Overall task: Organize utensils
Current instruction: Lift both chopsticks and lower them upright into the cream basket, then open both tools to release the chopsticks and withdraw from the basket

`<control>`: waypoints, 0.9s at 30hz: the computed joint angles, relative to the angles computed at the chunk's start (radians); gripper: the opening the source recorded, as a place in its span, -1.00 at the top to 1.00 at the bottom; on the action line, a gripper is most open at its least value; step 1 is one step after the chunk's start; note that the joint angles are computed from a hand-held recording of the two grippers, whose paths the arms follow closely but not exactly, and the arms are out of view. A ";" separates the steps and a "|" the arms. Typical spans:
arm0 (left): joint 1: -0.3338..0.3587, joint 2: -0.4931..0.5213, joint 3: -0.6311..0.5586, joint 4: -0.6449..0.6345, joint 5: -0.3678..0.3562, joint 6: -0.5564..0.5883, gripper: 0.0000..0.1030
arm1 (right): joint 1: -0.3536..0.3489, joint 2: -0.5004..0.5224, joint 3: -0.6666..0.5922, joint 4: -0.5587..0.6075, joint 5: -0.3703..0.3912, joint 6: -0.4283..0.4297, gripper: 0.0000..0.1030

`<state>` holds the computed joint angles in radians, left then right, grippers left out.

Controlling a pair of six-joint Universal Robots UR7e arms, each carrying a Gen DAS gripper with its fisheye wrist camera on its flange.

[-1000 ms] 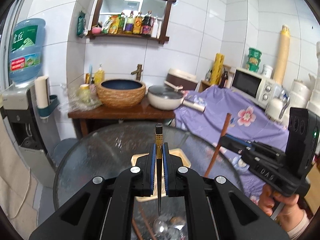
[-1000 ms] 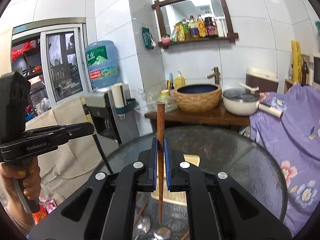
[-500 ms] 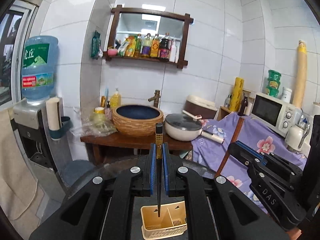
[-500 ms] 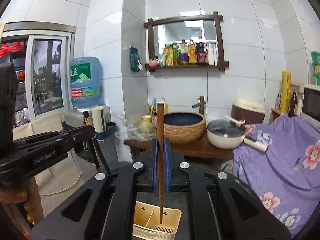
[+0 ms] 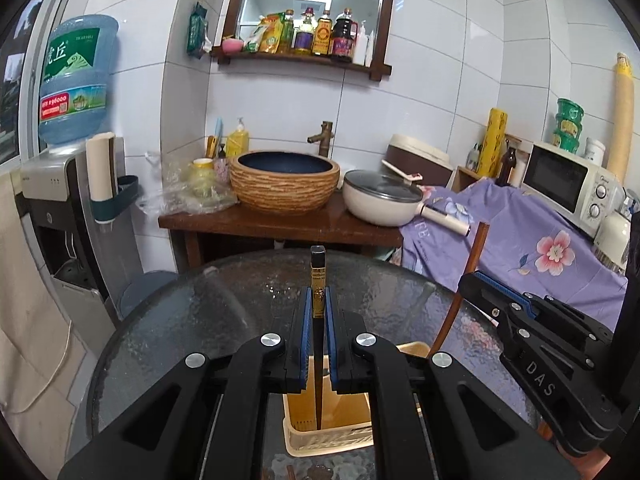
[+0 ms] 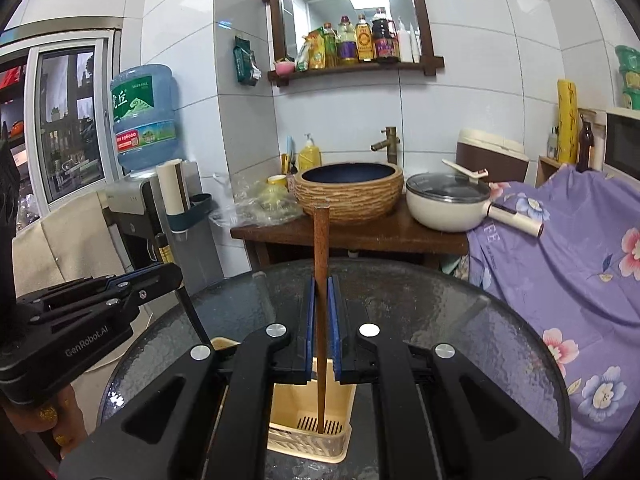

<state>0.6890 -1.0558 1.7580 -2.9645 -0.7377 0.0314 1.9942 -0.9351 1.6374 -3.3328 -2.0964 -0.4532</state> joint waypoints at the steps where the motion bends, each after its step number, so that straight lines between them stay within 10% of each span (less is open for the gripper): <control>1: 0.004 0.002 0.002 0.005 -0.002 -0.005 0.87 | -0.004 0.001 0.003 0.003 -0.002 0.004 0.86; 17: 0.040 0.015 0.001 0.067 -0.018 -0.042 0.85 | -0.017 0.034 -0.011 -0.012 -0.021 -0.009 0.85; 20: 0.037 0.008 0.007 0.057 -0.022 -0.037 0.52 | -0.015 0.032 -0.007 -0.006 -0.024 -0.001 0.79; 24: 0.029 -0.016 0.035 -0.001 -0.033 -0.024 0.00 | -0.009 0.023 0.015 -0.056 -0.019 -0.016 0.03; 27: 0.018 -0.041 0.066 -0.040 -0.029 -0.007 -0.24 | -0.002 0.008 0.045 -0.101 -0.030 -0.040 0.02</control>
<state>0.7071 -1.0972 1.8241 -3.0042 -0.7664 0.0245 1.9923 -0.9273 1.6821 -3.4342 -2.1266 -0.4933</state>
